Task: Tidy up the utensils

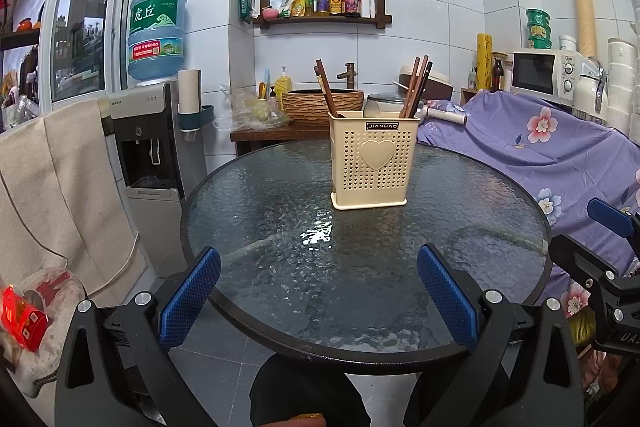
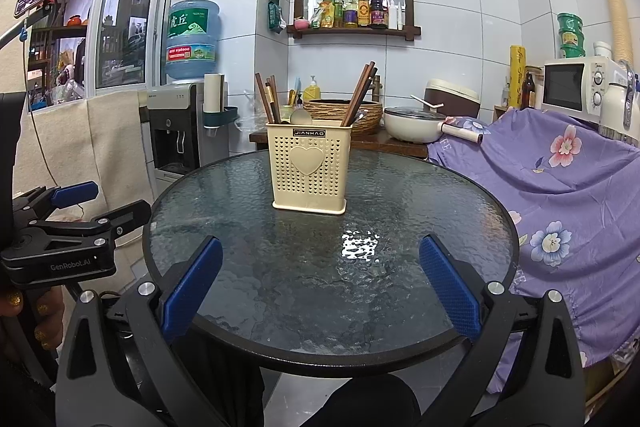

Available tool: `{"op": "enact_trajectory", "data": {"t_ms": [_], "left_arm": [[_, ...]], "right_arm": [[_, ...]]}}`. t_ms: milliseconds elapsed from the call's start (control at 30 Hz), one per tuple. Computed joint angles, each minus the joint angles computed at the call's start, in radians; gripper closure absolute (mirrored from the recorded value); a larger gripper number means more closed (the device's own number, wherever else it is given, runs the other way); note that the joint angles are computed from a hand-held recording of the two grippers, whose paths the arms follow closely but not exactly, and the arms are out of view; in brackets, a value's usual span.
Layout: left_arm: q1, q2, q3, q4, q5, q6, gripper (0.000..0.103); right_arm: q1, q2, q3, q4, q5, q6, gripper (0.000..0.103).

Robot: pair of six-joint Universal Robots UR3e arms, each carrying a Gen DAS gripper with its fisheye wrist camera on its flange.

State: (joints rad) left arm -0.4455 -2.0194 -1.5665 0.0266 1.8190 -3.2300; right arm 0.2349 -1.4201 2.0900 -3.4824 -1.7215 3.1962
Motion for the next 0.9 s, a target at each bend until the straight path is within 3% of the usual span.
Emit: {"op": "enact_trajectory", "data": {"t_ms": [900], "left_arm": [[-0.002,-0.003,-0.004,0.017,-0.006,-0.002,0.006]], "right_arm": [[-0.005,-0.006,0.003,0.010,0.003,0.003,0.006]]}}
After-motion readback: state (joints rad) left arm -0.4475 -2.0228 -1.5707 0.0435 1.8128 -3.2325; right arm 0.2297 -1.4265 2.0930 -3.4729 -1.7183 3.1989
